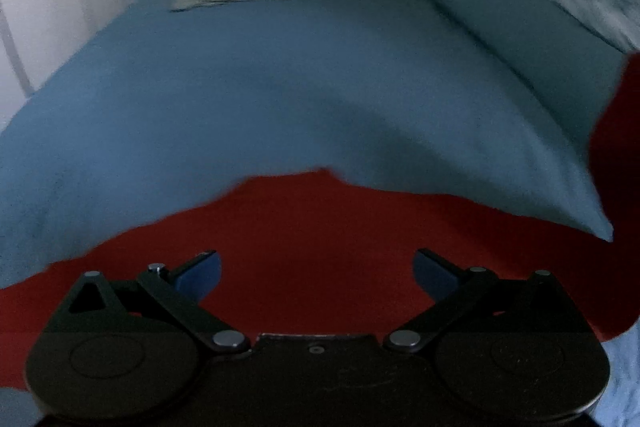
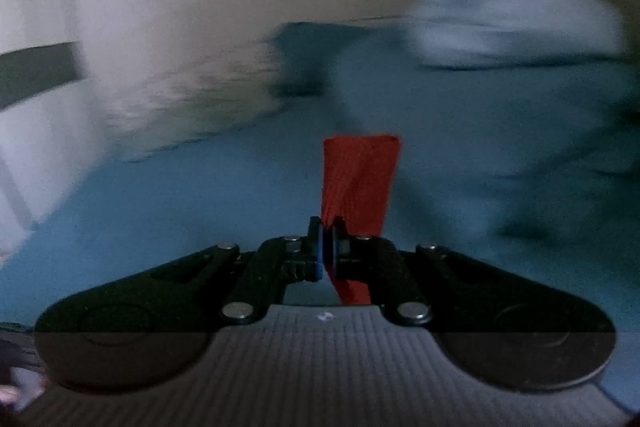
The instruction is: Fold small clothes
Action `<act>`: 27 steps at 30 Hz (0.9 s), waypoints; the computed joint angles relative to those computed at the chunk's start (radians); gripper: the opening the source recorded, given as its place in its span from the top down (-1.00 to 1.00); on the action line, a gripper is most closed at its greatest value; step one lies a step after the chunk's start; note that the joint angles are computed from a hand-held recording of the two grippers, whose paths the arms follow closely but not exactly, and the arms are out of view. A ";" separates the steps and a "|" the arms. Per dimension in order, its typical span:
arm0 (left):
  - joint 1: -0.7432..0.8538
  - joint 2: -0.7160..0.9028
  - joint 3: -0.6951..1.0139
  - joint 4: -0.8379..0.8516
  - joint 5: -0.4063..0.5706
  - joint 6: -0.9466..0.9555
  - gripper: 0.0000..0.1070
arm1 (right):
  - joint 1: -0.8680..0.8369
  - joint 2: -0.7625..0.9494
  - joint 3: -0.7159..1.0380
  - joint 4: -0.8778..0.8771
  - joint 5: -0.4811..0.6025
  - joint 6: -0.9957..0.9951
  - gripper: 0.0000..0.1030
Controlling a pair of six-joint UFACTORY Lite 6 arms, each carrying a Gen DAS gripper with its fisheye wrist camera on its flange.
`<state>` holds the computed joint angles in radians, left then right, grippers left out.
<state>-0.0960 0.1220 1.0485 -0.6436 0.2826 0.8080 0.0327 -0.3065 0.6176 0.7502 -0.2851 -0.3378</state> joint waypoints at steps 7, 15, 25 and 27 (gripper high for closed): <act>0.448 0.090 -0.034 -0.402 0.124 0.555 -0.93 | 0.432 0.730 0.448 -0.217 -0.097 0.305 0.62; 0.672 0.163 -0.046 -0.393 0.268 0.674 -0.93 | 0.604 1.070 0.656 -0.028 -0.125 0.043 0.54; 0.521 0.127 -0.044 -0.373 0.418 0.578 -0.89 | 0.557 0.802 0.344 -0.029 -0.165 -0.008 -0.74; 0.482 0.108 -0.088 -0.399 0.410 0.597 -0.58 | 0.535 0.688 0.222 -0.002 -0.169 0.005 -0.84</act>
<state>0.3865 0.2296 0.9604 -1.0427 0.6927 1.4048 0.5679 0.3814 0.8398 0.7485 -0.4538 -0.3329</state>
